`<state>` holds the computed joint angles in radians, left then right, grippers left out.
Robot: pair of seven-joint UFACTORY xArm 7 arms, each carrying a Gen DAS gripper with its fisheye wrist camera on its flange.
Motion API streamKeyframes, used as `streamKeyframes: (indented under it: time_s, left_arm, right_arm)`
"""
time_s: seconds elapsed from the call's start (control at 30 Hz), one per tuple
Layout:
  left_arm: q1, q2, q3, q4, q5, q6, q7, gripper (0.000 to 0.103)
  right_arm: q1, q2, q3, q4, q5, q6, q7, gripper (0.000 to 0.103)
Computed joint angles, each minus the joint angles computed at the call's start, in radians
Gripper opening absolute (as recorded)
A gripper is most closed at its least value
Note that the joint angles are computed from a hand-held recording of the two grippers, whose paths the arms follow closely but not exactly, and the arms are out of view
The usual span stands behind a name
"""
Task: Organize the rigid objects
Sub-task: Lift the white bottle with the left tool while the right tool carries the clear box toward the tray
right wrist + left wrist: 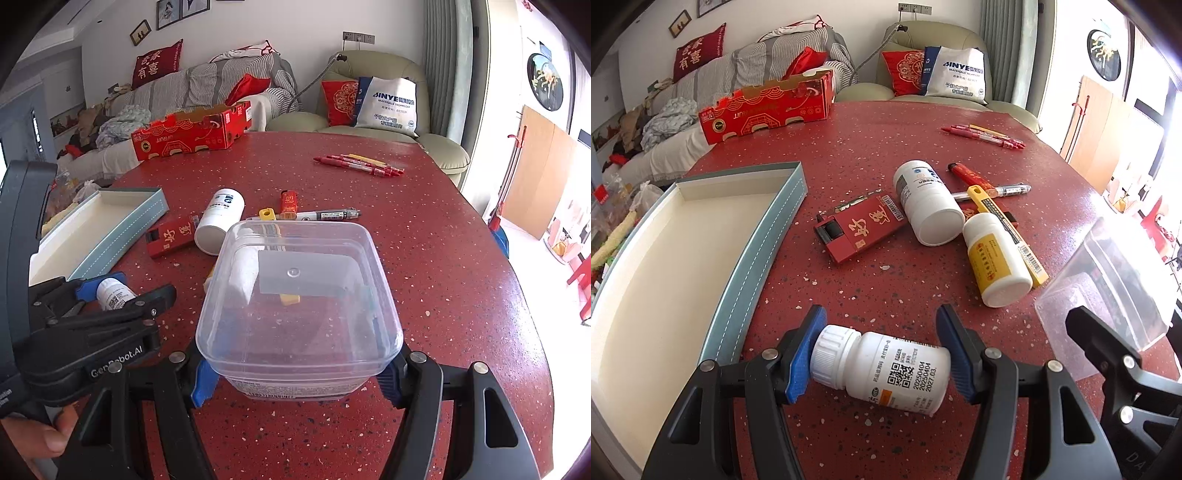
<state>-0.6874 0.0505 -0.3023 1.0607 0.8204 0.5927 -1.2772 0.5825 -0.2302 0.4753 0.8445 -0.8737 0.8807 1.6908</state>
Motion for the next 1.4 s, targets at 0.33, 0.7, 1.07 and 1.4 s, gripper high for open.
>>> streamKeyframes:
  time_s: [0.33, 0.7, 1.07, 1.4]
  left_arm:
    - [0.013, -0.107, -0.041, -0.062, 0.028, 0.034, -0.019, 0.065]
    - [0.117, -0.311, -0.1, -0.191, -0.042, 0.033, 0.007, 0.065]
    - [0.235, -0.532, -0.107, -0.372, -0.182, -0.005, 0.113, 0.065]
    - [0.346, -0.619, -0.127, -0.445, -0.31, -0.046, 0.227, 0.065]
  right_arm:
    - [0.034, 0.013, 0.033, 0.054, -0.012, 0.063, 0.038, 0.07]
    - [0.109, 0.123, 0.03, 0.207, -0.088, 0.151, 0.024, 0.07]
    - [0.264, 0.326, -0.061, 0.422, -0.179, 0.183, -0.04, 0.07]
    - [0.349, 0.456, -0.166, 0.588, -0.198, 0.136, -0.156, 0.07]
